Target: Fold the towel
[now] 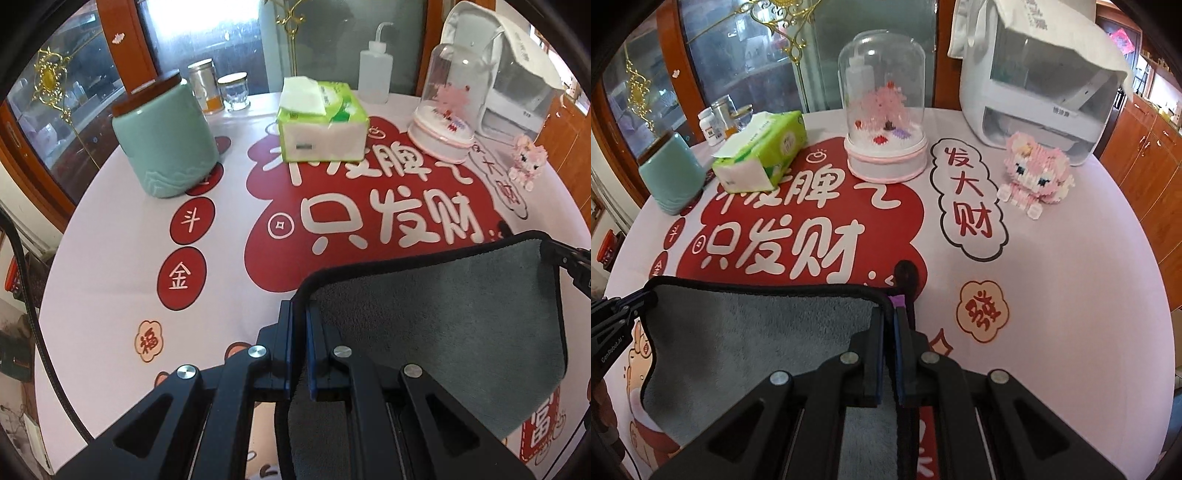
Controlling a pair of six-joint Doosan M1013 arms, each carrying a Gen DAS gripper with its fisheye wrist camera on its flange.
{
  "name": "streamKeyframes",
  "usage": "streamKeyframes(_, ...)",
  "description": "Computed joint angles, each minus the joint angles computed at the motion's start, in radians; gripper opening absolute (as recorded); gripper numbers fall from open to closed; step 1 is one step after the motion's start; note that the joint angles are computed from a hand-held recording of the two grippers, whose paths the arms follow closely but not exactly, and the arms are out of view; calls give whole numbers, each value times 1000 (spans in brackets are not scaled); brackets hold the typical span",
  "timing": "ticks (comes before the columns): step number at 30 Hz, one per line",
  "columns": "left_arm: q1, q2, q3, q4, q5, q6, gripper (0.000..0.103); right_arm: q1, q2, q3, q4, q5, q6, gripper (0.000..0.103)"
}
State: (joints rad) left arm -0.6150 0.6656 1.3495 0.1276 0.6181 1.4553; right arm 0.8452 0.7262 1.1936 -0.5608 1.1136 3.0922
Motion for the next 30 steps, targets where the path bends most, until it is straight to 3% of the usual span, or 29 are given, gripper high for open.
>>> streamKeyframes(10,1,34,-30,6,32,-28,9,-13,37,-24,33,18,-39,5)
streamKeyframes(11,0,36,-32,12,35,-32,15,-12,40,-28,36,26,-42,5)
streamKeyframes(13,3,39,-38,-21,51,-8,44,-10,43,-35,32,39,-42,8)
streamKeyframes(14,5,38,-38,-36,52,0,67,-9,42,-36,28,45,-41,10)
streamKeyframes(15,4,31,-28,-29,36,-15,80,-6,42,-39,20,52,-37,16)
streamKeyframes(18,3,14,-10,-18,4,-37,94,6,33,-37,-28,70,1,38)
streamKeyframes(19,4,12,-12,-36,7,-28,96,10,29,-36,-44,75,18,46)
streamKeyframes(21,8,8,-14,-70,12,-13,102,16,18,-28,-64,67,46,51)
streamKeyframes(30,1,-58,53,-64,-52,-52,102,43,-9,-26,-71,72,116,52)
